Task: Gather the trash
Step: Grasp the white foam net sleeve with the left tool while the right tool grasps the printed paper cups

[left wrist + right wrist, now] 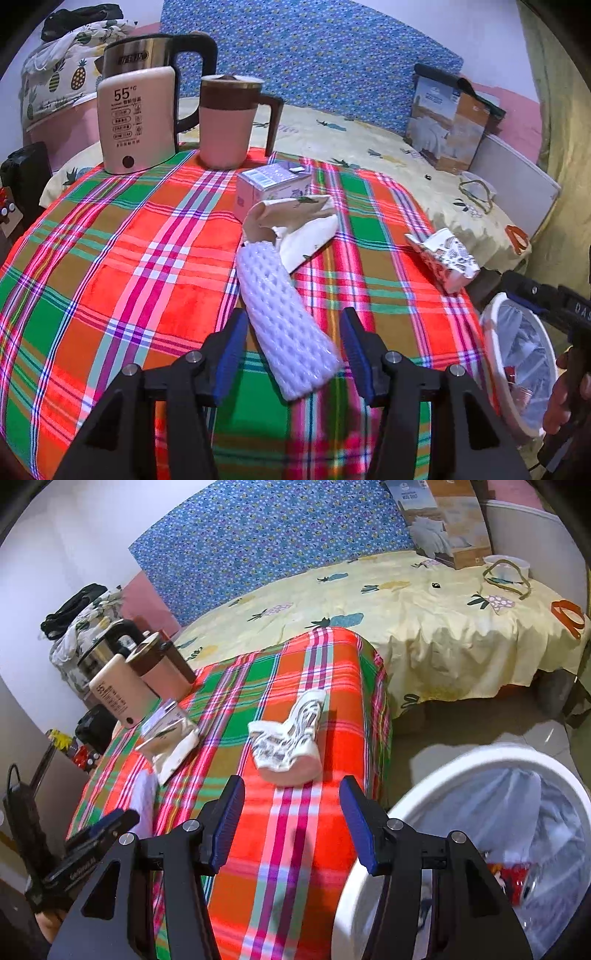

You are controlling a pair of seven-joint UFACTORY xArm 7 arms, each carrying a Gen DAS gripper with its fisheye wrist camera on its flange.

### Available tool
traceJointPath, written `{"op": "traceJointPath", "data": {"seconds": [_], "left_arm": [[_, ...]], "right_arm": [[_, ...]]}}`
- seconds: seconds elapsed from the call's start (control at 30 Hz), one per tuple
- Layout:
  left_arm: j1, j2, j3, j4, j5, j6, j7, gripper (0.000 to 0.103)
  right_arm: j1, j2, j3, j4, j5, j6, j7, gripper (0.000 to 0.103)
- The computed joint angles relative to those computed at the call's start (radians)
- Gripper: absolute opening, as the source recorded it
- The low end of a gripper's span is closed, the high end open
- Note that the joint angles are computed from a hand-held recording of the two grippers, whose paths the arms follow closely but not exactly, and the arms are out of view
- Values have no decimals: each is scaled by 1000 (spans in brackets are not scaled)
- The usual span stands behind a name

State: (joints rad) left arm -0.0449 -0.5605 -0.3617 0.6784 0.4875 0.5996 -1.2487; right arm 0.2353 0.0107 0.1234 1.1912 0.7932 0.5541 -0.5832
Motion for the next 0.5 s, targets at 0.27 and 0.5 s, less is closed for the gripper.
{"op": "traceJointPath", "data": {"seconds": [0.27,0.5], "left_arm": [[-9,50,25,-2,-9,-13,4,54],[-25,74,37,13,-20,-3,30,54]], "right_arm": [[-14,102,21,96,-50,5,66,55],[-31,170,45,165,-91,22,116,55]]}}
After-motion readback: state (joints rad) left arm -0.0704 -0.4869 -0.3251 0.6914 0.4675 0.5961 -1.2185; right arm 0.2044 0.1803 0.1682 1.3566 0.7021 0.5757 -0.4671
